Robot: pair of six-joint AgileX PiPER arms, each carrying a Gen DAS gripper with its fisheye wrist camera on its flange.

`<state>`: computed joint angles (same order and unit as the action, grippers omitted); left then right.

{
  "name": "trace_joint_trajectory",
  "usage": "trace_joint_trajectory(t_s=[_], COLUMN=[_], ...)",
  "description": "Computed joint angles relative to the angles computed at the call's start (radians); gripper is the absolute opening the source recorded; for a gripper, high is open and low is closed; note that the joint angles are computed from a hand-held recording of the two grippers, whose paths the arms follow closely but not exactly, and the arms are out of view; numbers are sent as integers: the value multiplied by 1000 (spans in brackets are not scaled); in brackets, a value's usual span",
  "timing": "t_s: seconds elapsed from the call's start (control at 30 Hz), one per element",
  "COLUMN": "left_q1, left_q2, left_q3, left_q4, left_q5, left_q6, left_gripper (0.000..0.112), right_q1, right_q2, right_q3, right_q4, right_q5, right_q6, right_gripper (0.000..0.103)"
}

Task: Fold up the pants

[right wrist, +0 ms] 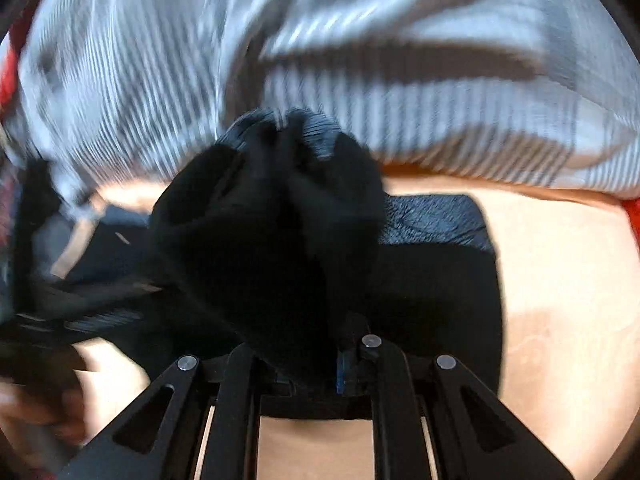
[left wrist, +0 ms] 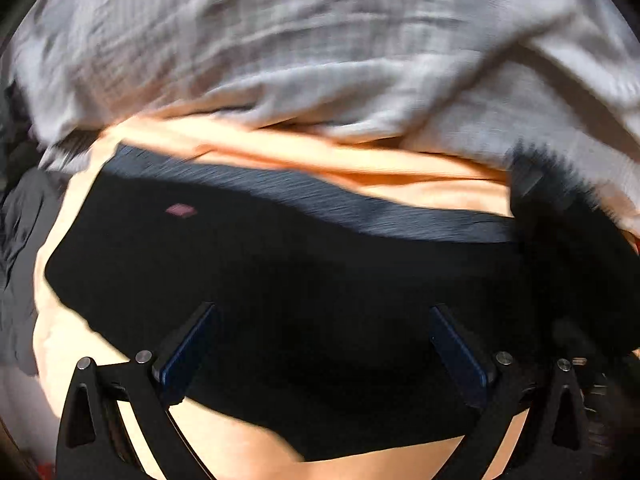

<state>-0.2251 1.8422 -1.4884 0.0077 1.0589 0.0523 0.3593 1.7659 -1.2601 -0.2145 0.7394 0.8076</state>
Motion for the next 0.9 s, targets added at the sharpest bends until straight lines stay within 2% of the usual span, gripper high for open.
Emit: trace_joint_trajectory(t_s=[0.13, 0.17, 0.2, 0.27, 0.4, 0.47, 0.57, 0.67, 0.7, 0.77, 0.83, 0.9], left_q1=[102, 119, 147, 175, 182, 165, 120, 56, 32, -12, -44, -57], left_q2=[22, 28, 42, 61, 29, 31, 7, -15, -17, -3, 13, 21], left_q3=[-14, -16, -25, -44, -59, -58, -39, -8, 0, 6, 8, 11], left_q4=[-3, -3, -7, -11, -57, -103, -193, -245, -260, -298, -315, -337], left_q5=[-6, -15, -27, -32, 24, 31, 55, 58, 60, 77, 87, 83], left_q6=[59, 74, 100, 129, 181, 231, 318, 360, 370, 394, 389, 383], left_gripper=[103, 103, 103, 103, 103, 103, 103, 102, 98, 77, 71, 71], right_q1=[142, 191, 217, 258, 332, 348, 300, 238, 217, 170, 147, 131], right_q2=[232, 287, 318, 320, 218, 122, -5, -110, -131, -168, -195, -218], right_q3=[-224, -301, -353, -382, -309, -204, -62, 53, 77, 127, 159, 182], right_q4=[-155, -215, -235, -263, -297, -291, -236, -192, -180, -150, -126, -108], right_q5=[217, 307, 356, 383, 338, 306, 265, 266, 268, 258, 252, 241], right_q6=[103, 106, 95, 70, 58, 102, 153, 199, 201, 210, 216, 220], right_gripper=[31, 40, 53, 62, 62, 62, 62, 62, 62, 62, 62, 62])
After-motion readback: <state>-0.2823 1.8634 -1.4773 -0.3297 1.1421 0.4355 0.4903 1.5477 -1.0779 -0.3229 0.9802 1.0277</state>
